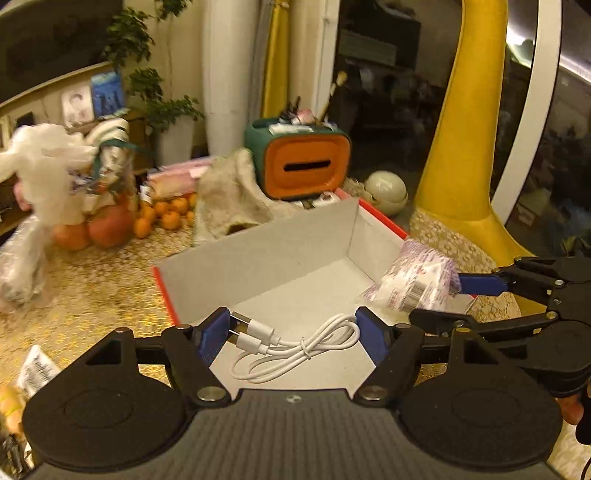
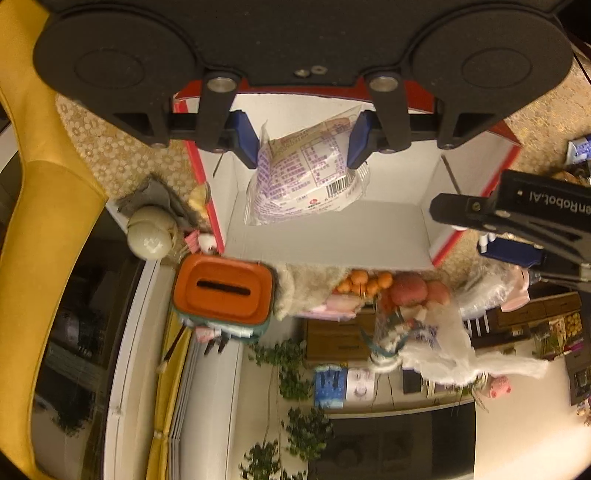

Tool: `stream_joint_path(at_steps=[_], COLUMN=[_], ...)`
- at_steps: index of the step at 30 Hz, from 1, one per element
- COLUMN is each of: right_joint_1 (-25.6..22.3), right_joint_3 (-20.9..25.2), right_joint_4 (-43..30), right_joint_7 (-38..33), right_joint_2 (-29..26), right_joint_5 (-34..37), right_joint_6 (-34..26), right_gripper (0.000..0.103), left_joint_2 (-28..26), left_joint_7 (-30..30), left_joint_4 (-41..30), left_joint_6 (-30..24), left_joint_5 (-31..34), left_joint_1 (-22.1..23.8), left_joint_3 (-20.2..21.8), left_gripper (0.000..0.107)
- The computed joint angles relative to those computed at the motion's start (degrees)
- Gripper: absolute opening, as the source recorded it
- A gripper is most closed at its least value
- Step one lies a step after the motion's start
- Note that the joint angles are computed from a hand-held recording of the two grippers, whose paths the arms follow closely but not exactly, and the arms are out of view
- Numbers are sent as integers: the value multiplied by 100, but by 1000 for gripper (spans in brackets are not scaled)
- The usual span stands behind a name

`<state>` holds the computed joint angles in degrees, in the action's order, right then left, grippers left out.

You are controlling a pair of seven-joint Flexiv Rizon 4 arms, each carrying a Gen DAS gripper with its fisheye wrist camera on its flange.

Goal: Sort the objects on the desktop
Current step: 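Lower the cable and bread into the red box and open both grippers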

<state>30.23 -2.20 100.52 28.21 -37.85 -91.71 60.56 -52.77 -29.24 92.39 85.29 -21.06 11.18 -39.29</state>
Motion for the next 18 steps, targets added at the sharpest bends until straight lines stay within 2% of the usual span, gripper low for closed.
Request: stream_joint_path(at_steps=[5, 11, 18], right_joint_1=[-319, -241, -178], right_joint_3=[19, -156, -200], right_joint_4=[-215, -315, -533], right_joint_7=[-624, -1727, -2913], right_joint_2=[-300, -487, -743], right_joint_5=[657, 1516, 2586], right_joint_6=[834, 1130, 1261], right_gripper=[50, 50, 50], left_joint_2=[-112, -395, -893], left_joint_7=[-44, -149, -886], left_joint_4=[-731, -1649, -2843], left_joint_6=[-803, -1800, -2896], left_joint_5=[-50, -265, -127], left_joint_1=[-732, -1413, -2018], left_joint_3=[834, 1720, 2636], left_gripper=[74, 74, 74])
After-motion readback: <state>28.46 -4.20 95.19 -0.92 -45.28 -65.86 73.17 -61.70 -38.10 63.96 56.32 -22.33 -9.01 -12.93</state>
